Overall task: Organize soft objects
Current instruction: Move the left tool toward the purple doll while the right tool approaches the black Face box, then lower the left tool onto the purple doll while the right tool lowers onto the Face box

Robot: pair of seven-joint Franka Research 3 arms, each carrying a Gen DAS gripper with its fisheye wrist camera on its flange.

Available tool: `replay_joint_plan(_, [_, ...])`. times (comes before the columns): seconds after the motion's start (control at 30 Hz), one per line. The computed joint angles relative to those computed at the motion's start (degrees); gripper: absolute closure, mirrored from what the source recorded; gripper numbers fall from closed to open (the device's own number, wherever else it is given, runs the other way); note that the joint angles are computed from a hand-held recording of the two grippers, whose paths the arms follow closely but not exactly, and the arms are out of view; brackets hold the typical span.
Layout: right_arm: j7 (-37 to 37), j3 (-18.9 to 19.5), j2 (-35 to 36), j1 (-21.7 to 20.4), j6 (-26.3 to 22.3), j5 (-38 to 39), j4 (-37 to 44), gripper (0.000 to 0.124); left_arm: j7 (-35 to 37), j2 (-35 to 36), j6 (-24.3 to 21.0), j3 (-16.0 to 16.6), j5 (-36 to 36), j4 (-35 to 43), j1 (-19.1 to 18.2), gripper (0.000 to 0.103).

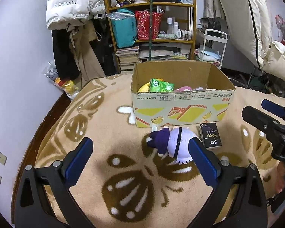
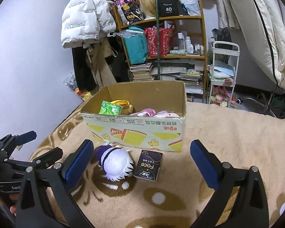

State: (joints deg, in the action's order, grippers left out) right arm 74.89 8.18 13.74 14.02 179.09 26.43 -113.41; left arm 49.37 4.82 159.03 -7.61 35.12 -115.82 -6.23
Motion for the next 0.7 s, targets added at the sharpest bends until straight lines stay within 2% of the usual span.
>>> replay_joint_plan(0.07, [3.2,-3.8,0.4,3.2,-0.8,-3.8,0.5,0.021,1.9,0.5,-0.4,-0.3,-2.4,0.5,0.2,0.004])
replay_joint_plan(0.1, [3.8,-4.2,0.7,3.5,-1.1,-4.6,0.8,0.021,2.6,0.8,-0.4,-0.4,-3.3,0.8,0.3,0.004])
replay_joint_plan(0.23, [3.2,-2.2,2.0,1.5,-2.5,-3.8,2.4,0.021,4.2,2.6,-1.9,-0.4,-5.1,2.7,0.1,0.004])
replay_joint_plan(0.33, [5.2,-3.6,3.0,2.5,-3.8,-5.2,3.5,0.021,5.9,4.2,-3.0,-0.4,-6.9,4.4,0.0,0.004])
replay_joint_plan(0.7, [6.6,-2.3,7.8,0.1,-8.4,-3.2,9.5,0.021,12.9,10.2,-5.5,-1.0,-11.9,10.2,-0.9,0.004])
